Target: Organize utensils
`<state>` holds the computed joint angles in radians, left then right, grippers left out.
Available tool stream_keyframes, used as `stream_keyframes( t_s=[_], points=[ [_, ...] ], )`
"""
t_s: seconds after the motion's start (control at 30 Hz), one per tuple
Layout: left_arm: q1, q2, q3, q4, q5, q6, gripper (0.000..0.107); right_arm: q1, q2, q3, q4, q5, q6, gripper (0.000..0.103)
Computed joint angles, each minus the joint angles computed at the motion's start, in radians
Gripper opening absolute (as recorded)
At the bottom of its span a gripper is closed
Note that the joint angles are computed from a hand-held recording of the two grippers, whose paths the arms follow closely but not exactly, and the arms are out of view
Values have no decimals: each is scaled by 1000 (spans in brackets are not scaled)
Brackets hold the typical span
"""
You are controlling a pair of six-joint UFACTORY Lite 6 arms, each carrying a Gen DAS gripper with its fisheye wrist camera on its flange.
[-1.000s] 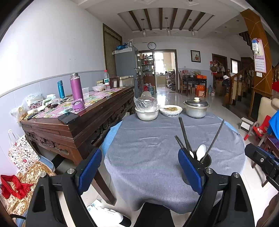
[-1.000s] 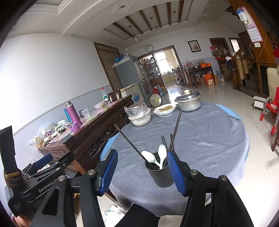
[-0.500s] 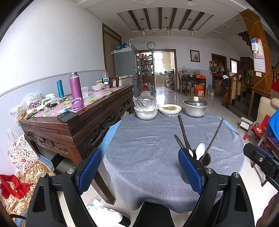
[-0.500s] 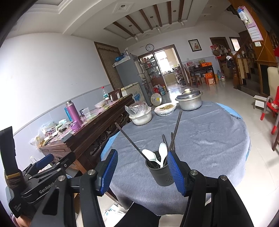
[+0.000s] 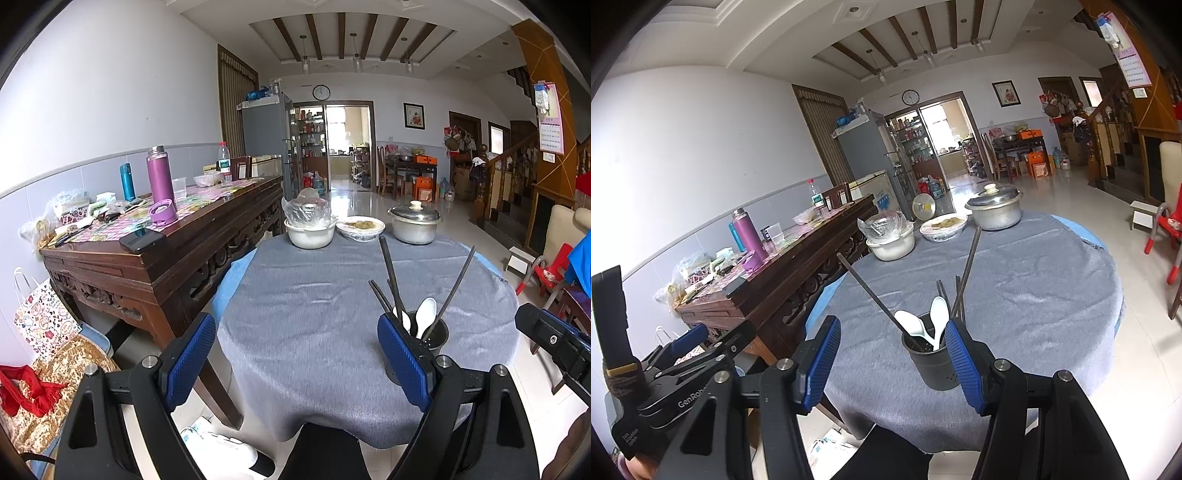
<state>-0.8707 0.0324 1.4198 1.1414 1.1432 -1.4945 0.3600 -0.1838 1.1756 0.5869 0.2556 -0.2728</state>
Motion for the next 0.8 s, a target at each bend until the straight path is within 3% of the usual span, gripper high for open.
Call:
stream_keyframes(
  t_s=[0.6,0.8],
  points=[
    [39,-16,-39,-30,-57,-23,90,45,56,22,-89,5,83,63],
    [68,-9,-42,-42,-101,-7,90,-2,78,61,48,41,-52,63]
  ],
)
